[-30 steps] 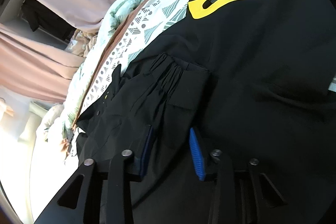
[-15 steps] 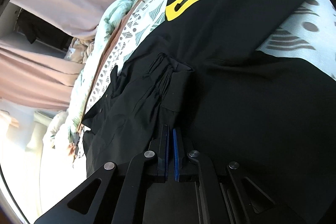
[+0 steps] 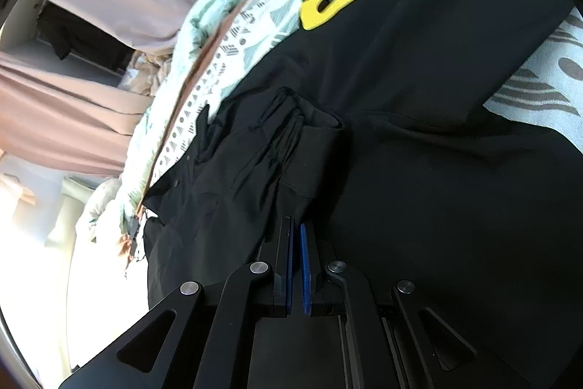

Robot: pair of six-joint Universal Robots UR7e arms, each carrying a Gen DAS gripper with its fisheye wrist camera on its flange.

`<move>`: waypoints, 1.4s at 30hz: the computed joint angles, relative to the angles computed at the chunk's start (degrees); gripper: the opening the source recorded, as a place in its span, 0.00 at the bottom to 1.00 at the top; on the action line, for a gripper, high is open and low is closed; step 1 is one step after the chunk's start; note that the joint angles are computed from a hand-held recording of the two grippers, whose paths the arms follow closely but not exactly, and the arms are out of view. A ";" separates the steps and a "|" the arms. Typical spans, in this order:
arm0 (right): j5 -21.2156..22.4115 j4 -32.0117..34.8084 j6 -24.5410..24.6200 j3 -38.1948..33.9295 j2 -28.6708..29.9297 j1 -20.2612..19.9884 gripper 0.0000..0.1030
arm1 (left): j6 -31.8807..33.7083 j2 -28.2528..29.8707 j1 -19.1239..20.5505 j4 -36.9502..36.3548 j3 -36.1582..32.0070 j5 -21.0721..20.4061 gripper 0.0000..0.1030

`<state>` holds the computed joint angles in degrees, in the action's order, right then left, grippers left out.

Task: Fold large clothes

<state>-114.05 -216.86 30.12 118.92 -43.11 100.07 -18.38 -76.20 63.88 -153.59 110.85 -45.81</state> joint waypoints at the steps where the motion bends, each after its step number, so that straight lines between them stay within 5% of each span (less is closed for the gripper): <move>1: 0.99 -1.05 0.41 0.81 -0.33 -0.16 0.20 | 0.18 -0.06 -0.15 -0.43 0.13 0.02 0.71; 3: 1.42 -4.79 0.79 2.81 -1.17 0.00 0.46 | 0.54 -0.27 -0.47 -1.26 0.56 0.12 0.71; 5: 0.41 -8.55 1.24 4.88 -2.36 0.58 0.52 | 0.97 -0.23 -0.92 -2.20 0.92 0.41 0.71; 13: -7.35 -17.11 1.02 12.05 -7.34 0.38 0.53 | 2.60 -0.04 -2.62 -5.46 2.78 1.13 0.71; 25: -0.69 -26.40 2.23 18.83 -10.81 -9.59 0.52 | 5.83 1.26 -3.32 -8.24 3.58 1.69 0.71; 29: 0.73 -26.71 1.09 17.85 -11.30 -11.25 0.44 | 5.83 1.45 -3.62 -6.60 3.21 1.49 0.71; 32: 1.25 -27.87 1.01 18.03 -10.99 -12.06 0.07 | 5.94 0.86 -4.21 -5.46 3.59 1.45 0.71; 42: -2.96 -29.51 -8.61 14.20 -10.96 -3.30 0.04 | 7.64 -6.76 -7.65 -0.21 6.72 3.49 0.71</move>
<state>-117.02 -246.37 21.51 133.12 -54.07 96.77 -10.73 -82.96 56.23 -153.80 117.57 -42.32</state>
